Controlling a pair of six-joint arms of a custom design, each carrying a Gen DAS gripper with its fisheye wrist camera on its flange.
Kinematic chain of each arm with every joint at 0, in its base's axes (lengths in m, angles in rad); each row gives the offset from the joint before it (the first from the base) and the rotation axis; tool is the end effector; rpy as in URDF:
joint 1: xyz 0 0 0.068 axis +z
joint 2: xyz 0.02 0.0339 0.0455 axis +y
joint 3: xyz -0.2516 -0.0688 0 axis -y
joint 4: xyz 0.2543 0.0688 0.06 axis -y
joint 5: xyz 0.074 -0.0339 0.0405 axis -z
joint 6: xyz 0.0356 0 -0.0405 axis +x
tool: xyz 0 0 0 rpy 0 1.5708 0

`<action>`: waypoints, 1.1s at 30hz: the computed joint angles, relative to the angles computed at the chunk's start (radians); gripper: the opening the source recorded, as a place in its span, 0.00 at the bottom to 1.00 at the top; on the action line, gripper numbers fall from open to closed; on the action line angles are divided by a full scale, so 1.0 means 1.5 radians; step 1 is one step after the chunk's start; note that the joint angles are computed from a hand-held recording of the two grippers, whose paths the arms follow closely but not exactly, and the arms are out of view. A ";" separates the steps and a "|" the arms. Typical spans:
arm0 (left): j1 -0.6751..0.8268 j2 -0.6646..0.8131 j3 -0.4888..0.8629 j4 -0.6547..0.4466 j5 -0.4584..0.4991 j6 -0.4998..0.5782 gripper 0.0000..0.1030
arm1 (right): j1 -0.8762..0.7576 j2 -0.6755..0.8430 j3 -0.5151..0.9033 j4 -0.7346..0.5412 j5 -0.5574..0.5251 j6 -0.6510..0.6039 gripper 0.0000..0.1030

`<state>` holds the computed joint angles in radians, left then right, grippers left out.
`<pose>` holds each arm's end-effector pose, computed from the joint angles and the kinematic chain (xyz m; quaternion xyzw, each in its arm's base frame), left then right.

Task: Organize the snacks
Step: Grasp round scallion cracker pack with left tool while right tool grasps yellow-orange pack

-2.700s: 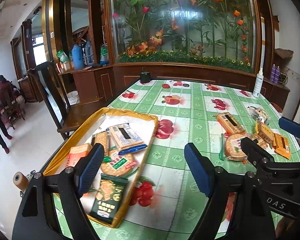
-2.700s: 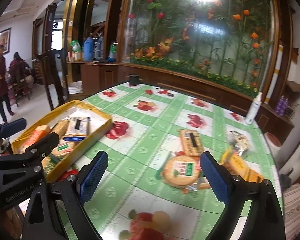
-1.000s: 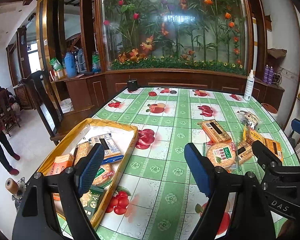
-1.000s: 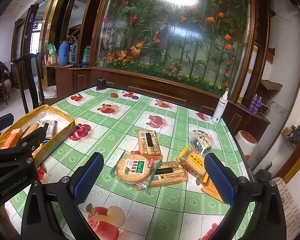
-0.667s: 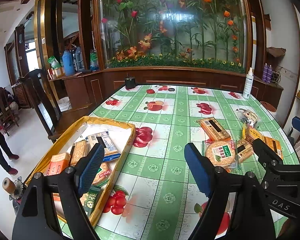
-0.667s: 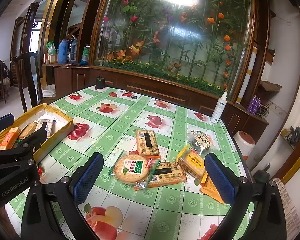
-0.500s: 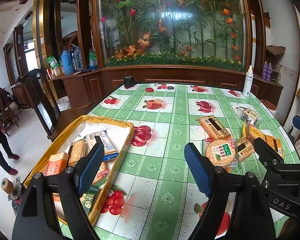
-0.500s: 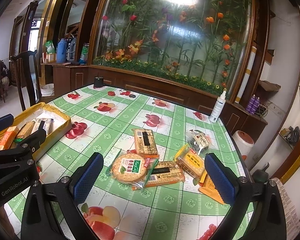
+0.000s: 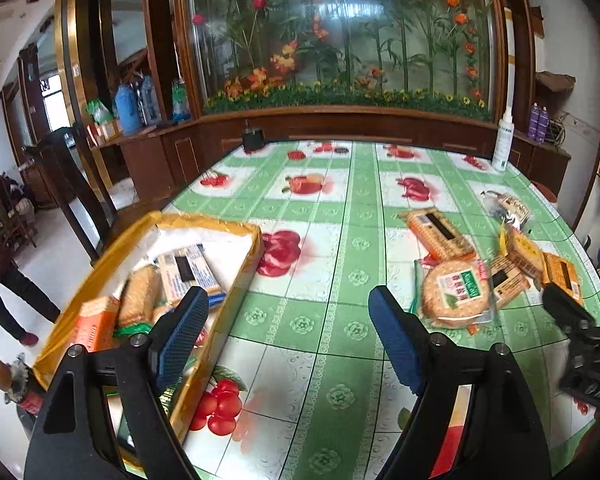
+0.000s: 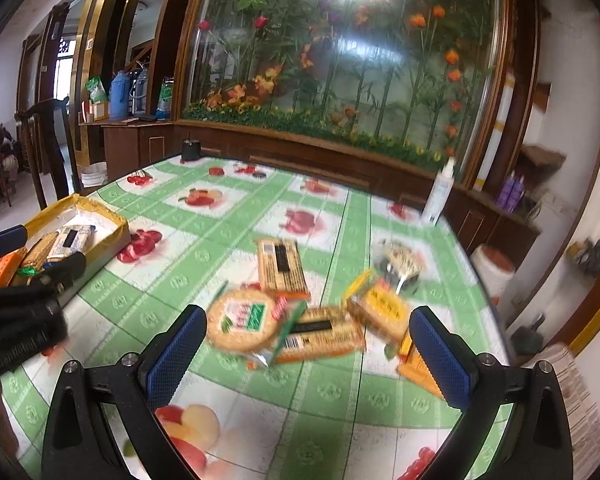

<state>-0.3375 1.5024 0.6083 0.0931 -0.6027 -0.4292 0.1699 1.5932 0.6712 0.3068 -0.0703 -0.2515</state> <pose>0.2716 -0.0739 0.1296 -0.1519 0.8790 0.1210 0.4354 0.3116 0.0560 0.1355 -0.2014 0.8645 0.0124 0.4604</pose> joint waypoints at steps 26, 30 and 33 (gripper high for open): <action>0.026 0.316 0.298 0.013 0.373 0.042 0.80 | -0.243 0.274 0.280 -0.183 -0.266 0.072 1.00; 0.029 0.342 0.325 0.003 0.408 0.046 0.80 | -0.242 0.276 0.287 -0.169 -0.224 0.070 1.00; 0.023 0.355 0.340 -0.004 0.410 0.054 0.80 | -0.245 0.288 0.305 -0.170 -0.207 0.072 1.00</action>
<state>-0.3026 2.0346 1.1184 0.0870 0.0127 -0.3477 -0.1976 2.0254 1.1283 0.0523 -0.3809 -0.1428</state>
